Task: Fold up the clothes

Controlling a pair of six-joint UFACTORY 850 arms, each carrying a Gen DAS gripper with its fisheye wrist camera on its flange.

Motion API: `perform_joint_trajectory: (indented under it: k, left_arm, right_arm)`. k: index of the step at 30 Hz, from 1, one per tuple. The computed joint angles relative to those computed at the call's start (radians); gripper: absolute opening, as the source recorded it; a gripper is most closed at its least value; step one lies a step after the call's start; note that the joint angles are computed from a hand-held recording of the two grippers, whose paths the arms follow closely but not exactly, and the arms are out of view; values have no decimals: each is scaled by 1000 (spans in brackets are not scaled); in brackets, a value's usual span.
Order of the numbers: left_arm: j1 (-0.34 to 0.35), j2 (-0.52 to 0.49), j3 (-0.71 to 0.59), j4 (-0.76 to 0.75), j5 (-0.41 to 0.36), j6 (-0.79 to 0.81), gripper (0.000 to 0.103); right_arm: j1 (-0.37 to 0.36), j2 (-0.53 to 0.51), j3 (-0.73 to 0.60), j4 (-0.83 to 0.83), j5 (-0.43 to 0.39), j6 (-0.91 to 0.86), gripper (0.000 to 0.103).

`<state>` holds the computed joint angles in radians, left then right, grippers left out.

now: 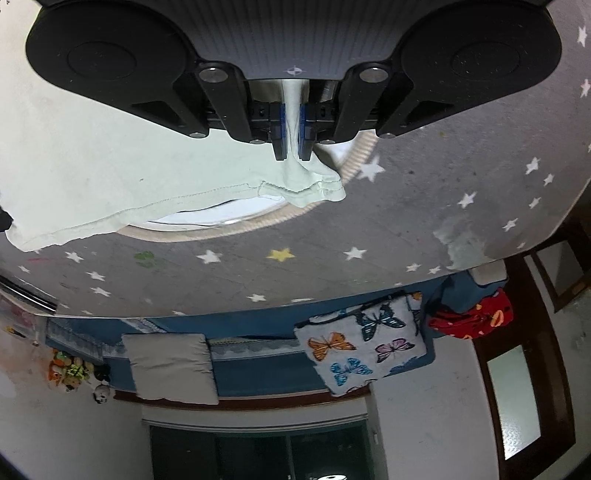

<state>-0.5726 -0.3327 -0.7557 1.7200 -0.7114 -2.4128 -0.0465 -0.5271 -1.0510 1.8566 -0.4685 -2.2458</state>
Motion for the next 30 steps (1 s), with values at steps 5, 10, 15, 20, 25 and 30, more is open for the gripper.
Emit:
perform_joint_trajectory:
  k: [5,10,15,20,25,30]
  left_arm:
    - [13,-7,2,-20,16,15,10]
    - [-9,25,20,-51,2,29,12]
    - [-81,88,58,-80,-34,54,44]
    - [-180,152,109,-116,-66,47,56]
    - [-302,203,161,-181,-106,17,61]
    - [-442,223,203,-241,-148,-28,61]
  right_arm:
    - [23,2,-11,0,28,-12,13]
    - [6,59,32,-59,8,-4,23]
    - [-17,135,99,-155,-18,-8,40]
    - [-50,225,193,-249,-48,-30,48]
    - [-100,312,305,-301,-84,-91,53]
    - [-167,391,417,-346,-139,-172,53]
